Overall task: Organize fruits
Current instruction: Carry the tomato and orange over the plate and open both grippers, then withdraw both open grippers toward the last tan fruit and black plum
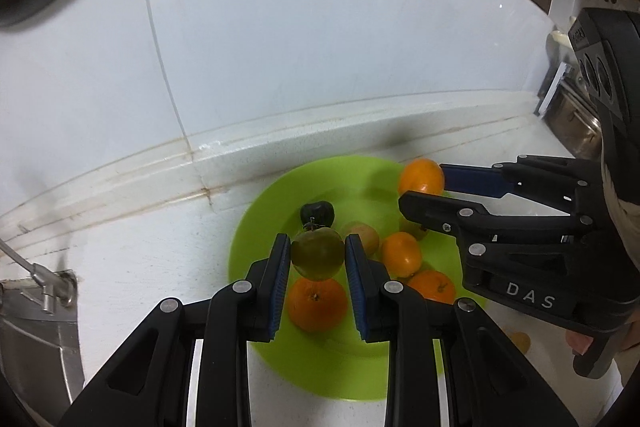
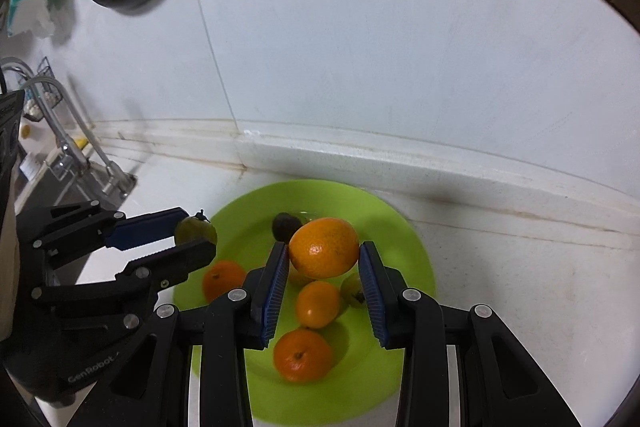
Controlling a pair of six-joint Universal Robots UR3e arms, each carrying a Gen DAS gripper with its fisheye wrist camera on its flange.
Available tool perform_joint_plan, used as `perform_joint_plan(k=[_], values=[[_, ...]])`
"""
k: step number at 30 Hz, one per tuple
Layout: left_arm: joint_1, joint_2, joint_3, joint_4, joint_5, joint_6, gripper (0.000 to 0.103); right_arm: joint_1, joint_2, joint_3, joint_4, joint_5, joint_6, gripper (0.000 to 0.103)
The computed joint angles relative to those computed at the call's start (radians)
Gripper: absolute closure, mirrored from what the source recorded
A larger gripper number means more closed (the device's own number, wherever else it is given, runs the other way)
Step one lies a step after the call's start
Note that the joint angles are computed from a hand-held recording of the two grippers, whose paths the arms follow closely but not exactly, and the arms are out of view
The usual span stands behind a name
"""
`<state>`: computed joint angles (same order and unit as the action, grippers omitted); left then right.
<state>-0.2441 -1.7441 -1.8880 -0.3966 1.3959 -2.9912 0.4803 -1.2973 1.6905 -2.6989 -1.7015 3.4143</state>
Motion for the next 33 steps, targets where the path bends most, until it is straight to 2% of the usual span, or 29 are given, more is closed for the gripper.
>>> perform_joint_plan(k=[8,11,14,17,25,33], values=[[-0.012,-0.049,0.047,-0.011,0.028,-0.006,0.074,-0.018,0.038,-0.018,0.010,0.006,-0.007,0.066],[-0.015,-0.043,0.044,-0.006,0.039,-0.007,0.066,-0.021,0.039,-0.019,0.011,0.018,-0.013,0.066],[-0.013,-0.017,0.026,-0.003,0.047,-0.016,0.062,-0.020,0.033,-0.010,-0.001,0.007,-0.006,0.057],[-0.007,0.018,-0.004,0.003,0.046,-0.021,0.058,-0.014,0.017,0.002,-0.003,-0.006,0.001,0.057],[-0.058,0.148,-0.081,0.013,0.137,-0.043,0.051,0.024,-0.121,0.128,-0.044,-0.057,0.037,0.057],[-0.103,0.297,-0.148,-0.011,0.165,-0.071,0.044,0.108,-0.261,0.223,-0.045,-0.152,0.073,0.057]])
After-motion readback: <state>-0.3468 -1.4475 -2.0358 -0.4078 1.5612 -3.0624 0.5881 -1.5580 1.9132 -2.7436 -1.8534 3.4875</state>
